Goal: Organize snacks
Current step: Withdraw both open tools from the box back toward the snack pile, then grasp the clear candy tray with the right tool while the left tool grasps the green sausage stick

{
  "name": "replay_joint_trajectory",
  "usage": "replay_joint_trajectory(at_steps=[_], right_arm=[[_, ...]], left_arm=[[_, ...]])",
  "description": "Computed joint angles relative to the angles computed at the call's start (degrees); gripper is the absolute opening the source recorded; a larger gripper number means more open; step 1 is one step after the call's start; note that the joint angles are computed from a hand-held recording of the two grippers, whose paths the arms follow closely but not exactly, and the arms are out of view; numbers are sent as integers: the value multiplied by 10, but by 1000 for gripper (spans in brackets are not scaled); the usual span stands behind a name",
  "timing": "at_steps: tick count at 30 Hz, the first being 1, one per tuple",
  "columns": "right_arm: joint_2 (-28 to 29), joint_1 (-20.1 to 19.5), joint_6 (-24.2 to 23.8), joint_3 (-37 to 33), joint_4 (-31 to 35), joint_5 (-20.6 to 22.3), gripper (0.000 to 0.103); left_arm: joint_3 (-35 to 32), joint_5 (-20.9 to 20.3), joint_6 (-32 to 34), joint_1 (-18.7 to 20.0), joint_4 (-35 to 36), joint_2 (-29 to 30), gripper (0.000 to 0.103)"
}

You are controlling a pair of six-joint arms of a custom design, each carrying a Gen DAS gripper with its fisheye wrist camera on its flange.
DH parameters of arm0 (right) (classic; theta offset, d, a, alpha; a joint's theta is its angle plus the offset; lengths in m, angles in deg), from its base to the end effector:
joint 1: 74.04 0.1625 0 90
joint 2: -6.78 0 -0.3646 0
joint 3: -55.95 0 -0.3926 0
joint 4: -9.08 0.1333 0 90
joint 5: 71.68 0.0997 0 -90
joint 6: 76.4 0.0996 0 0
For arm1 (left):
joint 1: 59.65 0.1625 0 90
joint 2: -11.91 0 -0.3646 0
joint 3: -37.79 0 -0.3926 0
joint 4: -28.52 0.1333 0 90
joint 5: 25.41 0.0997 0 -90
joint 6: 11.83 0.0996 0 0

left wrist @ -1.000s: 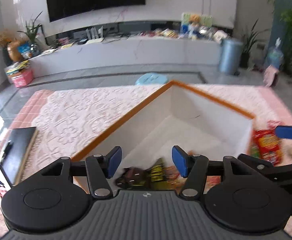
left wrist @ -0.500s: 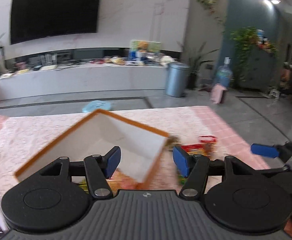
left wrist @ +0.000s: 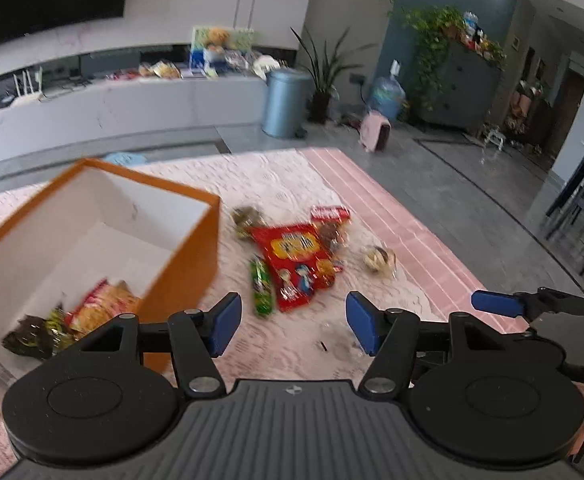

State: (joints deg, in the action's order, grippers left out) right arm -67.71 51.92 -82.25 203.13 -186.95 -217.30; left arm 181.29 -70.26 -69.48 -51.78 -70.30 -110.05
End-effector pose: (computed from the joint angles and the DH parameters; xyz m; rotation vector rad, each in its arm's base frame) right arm 0.2343 -0.2359 0.1468 0.4559 -2.1578 0.9284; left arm -0.2237 -0.2368 0.2372 0.6505 2.4461 -0.8902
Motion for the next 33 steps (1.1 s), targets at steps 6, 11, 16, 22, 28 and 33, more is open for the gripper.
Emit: replay_joint_trajectory(at_steps=[6, 11, 16, 22, 28, 33], right_arm=[[-21, -46, -22, 16, 5, 20, 84], [-25, -85, -38, 19, 8, 35, 85], [-36, -131, -39, 24, 14, 72, 85], [-28, -161, -34, 6, 43, 115, 91], [-30, -183, 29, -31, 194, 125, 85], [-70, -221, 68, -34, 288, 176, 74]], left_arm=[[10, -31, 13, 30, -54, 40, 71], [19, -38, 18, 43, -72, 64, 71], [22, -50, 37, 73, -105, 94, 71], [17, -53, 60, 102, -132, 133, 71], [13, -55, 73, 126, -132, 149, 70], [14, -61, 90, 138, -144, 157, 70]])
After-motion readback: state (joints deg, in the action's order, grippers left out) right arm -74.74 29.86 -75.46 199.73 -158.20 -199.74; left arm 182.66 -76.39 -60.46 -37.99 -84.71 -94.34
